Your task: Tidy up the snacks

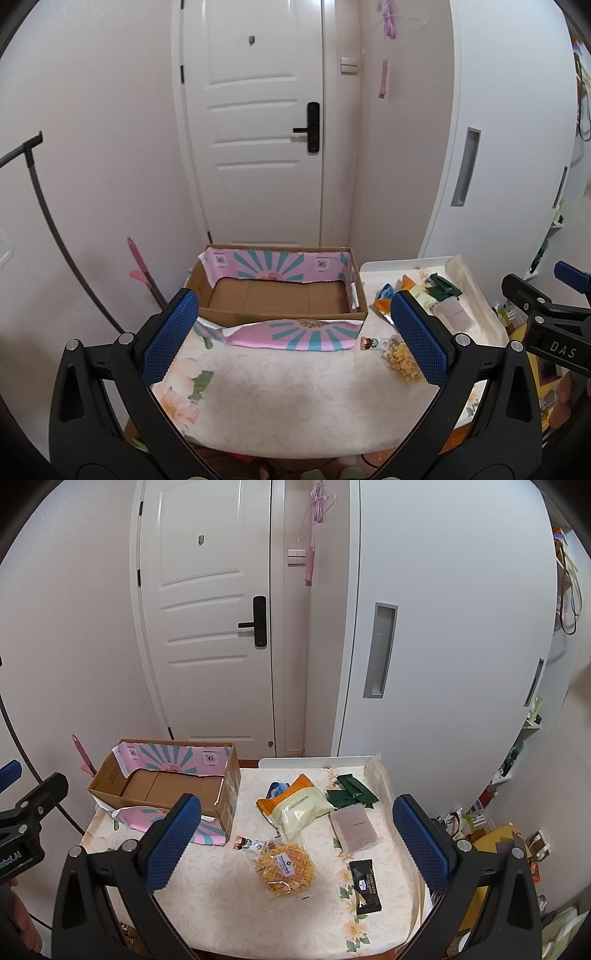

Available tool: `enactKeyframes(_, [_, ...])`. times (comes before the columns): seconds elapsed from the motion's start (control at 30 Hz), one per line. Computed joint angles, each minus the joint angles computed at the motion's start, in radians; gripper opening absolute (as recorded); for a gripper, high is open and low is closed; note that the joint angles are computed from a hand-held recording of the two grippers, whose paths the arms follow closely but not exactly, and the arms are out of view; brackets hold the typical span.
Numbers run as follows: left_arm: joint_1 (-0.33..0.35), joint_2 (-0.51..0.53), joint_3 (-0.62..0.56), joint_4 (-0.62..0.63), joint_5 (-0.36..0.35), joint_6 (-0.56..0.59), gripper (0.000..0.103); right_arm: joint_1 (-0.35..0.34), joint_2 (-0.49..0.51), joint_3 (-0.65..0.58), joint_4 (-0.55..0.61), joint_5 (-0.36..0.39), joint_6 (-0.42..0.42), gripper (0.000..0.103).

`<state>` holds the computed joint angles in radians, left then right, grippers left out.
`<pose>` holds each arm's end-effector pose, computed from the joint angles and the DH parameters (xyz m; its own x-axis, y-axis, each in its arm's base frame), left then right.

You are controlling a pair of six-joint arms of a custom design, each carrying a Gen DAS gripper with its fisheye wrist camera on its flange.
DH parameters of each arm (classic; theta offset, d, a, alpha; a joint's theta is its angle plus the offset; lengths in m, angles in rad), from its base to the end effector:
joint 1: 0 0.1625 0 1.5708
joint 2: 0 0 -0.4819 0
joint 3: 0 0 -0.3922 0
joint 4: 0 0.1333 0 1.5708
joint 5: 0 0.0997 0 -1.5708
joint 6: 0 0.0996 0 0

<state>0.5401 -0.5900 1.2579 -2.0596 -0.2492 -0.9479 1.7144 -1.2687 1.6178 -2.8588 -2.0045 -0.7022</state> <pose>-0.5697 -0.6096 0.1458 -0.6730 -0.2358 -0.7010 0.5096 0.5391 -0.6706 0.1826 -0.6240 0.5155 -0.6681 -0.2205 0.7107 -0.6759 0.5792 -0.4557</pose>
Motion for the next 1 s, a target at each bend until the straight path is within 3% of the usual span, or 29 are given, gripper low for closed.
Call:
enactKeyframes(0.17, [0.0, 0.021, 0.002, -0.169, -0.034, 0.183, 0.103, -0.004, -0.013, -0.007, -0.001, -0.009, 0.008, 0.103])
enactKeyframes(0.43, [0.046, 0.124, -0.124, -0.37, -0.236, 0.596, 0.103, -0.042, -0.027, -0.028, 0.03, -0.07, 0.049, 0.103])
enactKeyframes(0.6, [0.082, 0.216, -0.253, -0.289, -0.351, 0.675, 0.103, -0.119, -0.044, -0.018, 0.051, -0.064, 0.033, 0.103])
enactKeyframes(0.77, [0.122, 0.3, -0.408, -0.05, -0.466, 0.482, 0.103, -0.189, -0.039, -0.042, 0.116, -0.039, 0.018, 0.103])
enactKeyframes(1.0, [0.168, 0.459, -0.655, 0.229, -0.52, 0.16, 0.103, -0.254, -0.015, -0.086, 0.214, 0.023, -0.004, 0.103])
